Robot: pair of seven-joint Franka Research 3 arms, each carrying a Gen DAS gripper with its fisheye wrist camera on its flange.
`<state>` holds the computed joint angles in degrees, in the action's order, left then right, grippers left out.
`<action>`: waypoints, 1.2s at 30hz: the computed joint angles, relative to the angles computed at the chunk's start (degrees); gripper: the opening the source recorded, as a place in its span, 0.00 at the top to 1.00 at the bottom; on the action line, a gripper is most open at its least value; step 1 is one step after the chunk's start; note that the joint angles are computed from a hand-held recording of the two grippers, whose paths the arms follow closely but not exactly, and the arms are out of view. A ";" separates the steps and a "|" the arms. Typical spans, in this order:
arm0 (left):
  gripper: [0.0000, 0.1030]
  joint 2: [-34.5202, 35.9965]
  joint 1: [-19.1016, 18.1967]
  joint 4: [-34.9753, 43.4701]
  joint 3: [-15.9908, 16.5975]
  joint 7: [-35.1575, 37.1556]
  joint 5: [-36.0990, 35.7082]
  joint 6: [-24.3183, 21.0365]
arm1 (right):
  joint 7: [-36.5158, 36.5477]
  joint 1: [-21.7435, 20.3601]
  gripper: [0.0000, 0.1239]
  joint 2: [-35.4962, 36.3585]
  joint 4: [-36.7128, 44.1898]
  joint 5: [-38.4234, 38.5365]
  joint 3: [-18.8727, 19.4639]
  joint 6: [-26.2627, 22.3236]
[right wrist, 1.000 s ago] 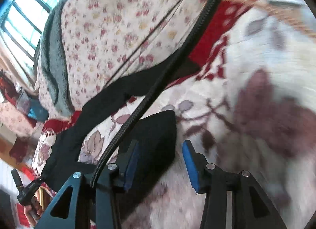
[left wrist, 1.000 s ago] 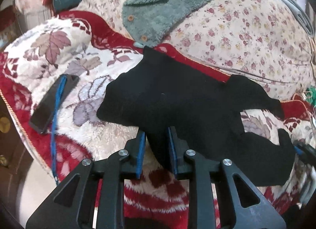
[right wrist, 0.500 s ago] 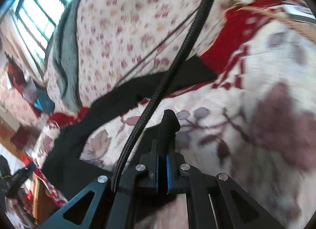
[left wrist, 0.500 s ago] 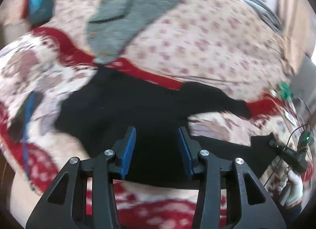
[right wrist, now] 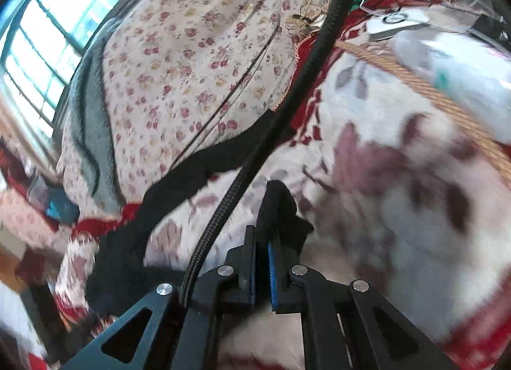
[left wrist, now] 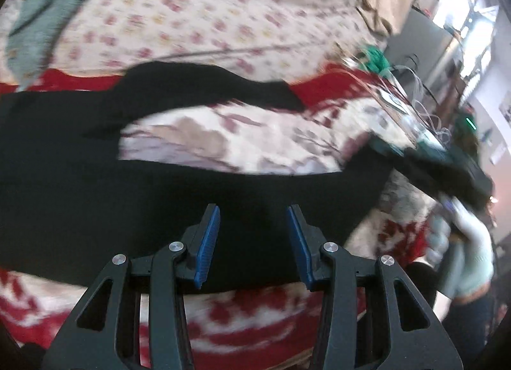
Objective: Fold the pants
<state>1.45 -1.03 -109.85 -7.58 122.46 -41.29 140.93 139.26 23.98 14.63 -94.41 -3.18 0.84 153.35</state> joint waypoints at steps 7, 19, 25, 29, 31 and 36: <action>0.59 9.29 -1.68 8.88 -2.79 -10.31 11.07 -1.18 | -22.03 -7.10 0.90 12.67 14.94 20.84 8.36 -2.01; 0.59 11.78 -0.97 9.36 -5.60 -12.02 16.30 3.51 | -16.06 -4.04 0.74 -2.98 -6.91 14.22 2.61 -0.38; 0.59 11.38 0.67 9.42 -6.88 -8.94 13.38 2.29 | -22.01 -5.89 0.74 -4.10 -8.35 20.07 4.75 -2.29; 0.59 9.86 1.52 8.66 -6.75 -6.39 10.19 -0.09 | -25.42 -6.22 0.70 -1.71 -7.36 27.85 5.47 0.34; 0.59 8.32 1.49 7.13 -6.32 -4.53 9.05 0.36 | -24.10 -5.11 0.70 -0.96 -5.79 25.14 4.59 -1.21; 0.59 4.84 1.43 3.87 -4.76 -0.33 3.16 -1.50 | -24.14 -3.92 0.70 -0.51 -3.11 21.59 3.87 -0.83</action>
